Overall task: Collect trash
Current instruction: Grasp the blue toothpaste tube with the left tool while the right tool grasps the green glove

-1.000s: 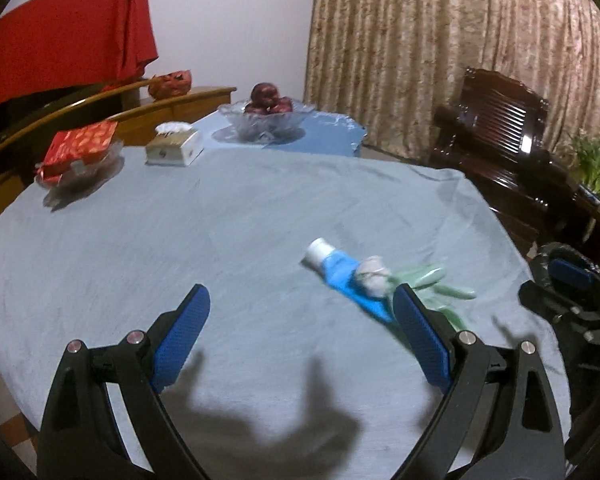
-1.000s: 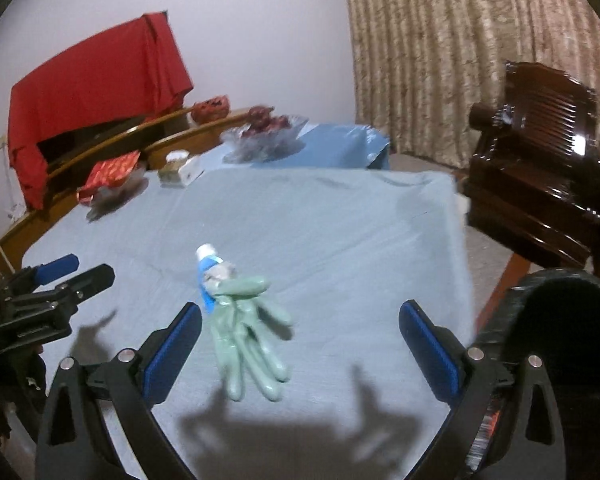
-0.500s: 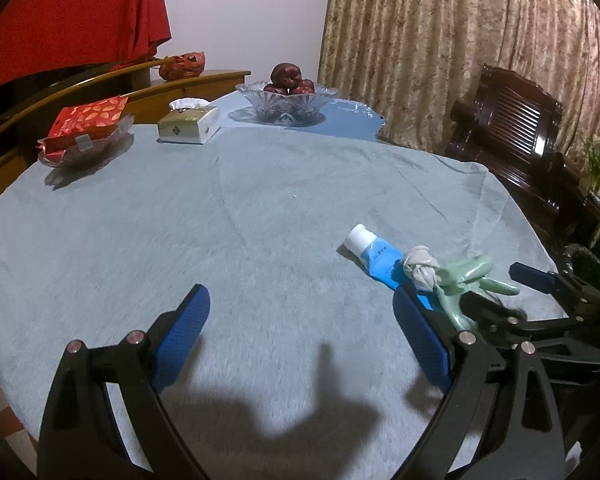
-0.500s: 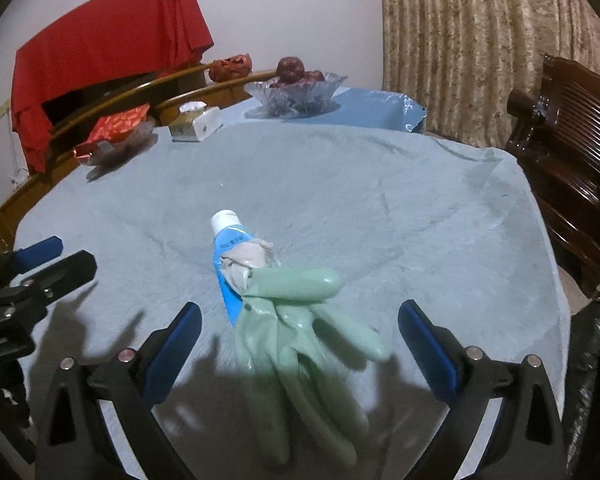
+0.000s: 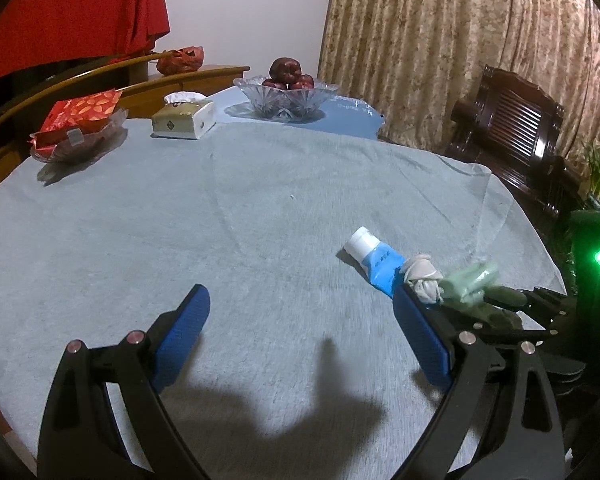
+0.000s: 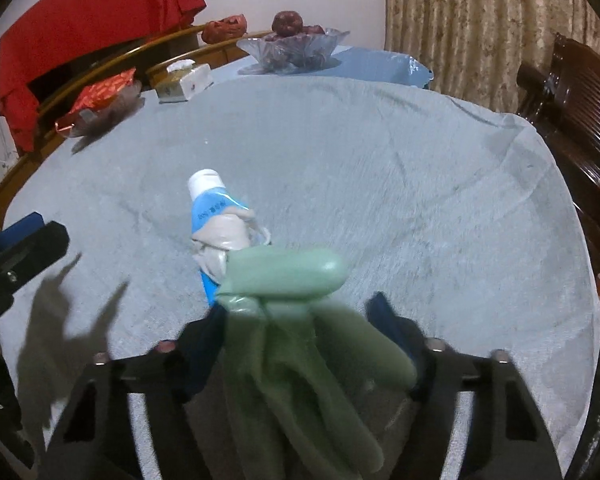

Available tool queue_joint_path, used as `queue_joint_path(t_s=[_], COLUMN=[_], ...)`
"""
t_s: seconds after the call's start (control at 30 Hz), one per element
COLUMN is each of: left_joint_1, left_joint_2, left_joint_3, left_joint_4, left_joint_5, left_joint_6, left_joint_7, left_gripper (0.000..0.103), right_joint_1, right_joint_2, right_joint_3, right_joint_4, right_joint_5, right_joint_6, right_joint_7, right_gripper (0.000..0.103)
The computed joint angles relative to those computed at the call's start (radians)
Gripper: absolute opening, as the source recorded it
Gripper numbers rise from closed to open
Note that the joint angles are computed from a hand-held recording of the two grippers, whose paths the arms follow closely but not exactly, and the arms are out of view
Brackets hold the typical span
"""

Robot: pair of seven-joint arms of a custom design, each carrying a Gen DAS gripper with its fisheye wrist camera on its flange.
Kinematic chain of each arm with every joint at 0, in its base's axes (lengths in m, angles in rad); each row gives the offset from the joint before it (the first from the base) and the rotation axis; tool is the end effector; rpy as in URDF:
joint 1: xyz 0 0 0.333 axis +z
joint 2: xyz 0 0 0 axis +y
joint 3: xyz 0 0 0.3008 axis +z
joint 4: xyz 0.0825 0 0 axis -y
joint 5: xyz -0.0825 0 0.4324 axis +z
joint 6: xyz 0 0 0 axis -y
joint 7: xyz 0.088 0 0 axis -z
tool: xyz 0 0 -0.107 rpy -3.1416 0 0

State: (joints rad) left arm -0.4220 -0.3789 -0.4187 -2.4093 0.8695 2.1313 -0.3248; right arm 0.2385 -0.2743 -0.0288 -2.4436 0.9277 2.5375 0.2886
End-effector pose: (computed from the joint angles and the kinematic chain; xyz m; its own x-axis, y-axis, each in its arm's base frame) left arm 0.3556 -0.3488 0.4305 0.5277 -0.8439 0.0962 -0.4942 -0.3972 -0.7733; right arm 0.5102 0.0991 0.3973 0.7427 -0.6604 -0.1104 -0.5507 -0.5088 -0.6617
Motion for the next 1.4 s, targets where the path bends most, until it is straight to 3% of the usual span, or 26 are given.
queue_joint_path(t_s=[0.07, 0.37, 0.57, 1.03, 1.4], left_joint_1=[0.000, 0.001, 0.007, 0.050, 0.066], left_joint_2=[0.003, 0.012, 0.034, 0.212, 0.298], left_joint_3=[0.003, 0.003, 0.008, 0.056, 0.101], left_joint_4=[0.000, 0.006, 0.022, 0.170, 0.243], left_joint_5=[-0.003, -0.004, 0.007, 0.085, 0.063], left_joint_6=[0.005, 0.009, 0.021, 0.116, 0.121], left_joint_7=[0.000, 0.003, 0.008, 0.055, 0.103], left_gripper=[0.090, 0.090, 0.090, 0.082, 0.082], right_joint_1=[-0.001, -0.017, -0.022, -0.056, -0.071], right_joint_2=[-0.001, 0.015, 0.001, 0.053, 0.114], right_joint_3=[-0.009, -0.006, -0.021, -0.035, -0.021], right_joint_4=[0.003, 0.022, 0.020, 0.094, 0.145], right_joint_5=[0.019, 0.019, 0.049, 0.098, 0.103], right_joint_6=[-0.008, -0.014, -0.028, -0.022, -0.032], right_joint_7=[-0.005, 0.022, -0.008, -0.039, -0.041], right_gripper=[0.041, 0.039, 0.023, 0.020, 0.020])
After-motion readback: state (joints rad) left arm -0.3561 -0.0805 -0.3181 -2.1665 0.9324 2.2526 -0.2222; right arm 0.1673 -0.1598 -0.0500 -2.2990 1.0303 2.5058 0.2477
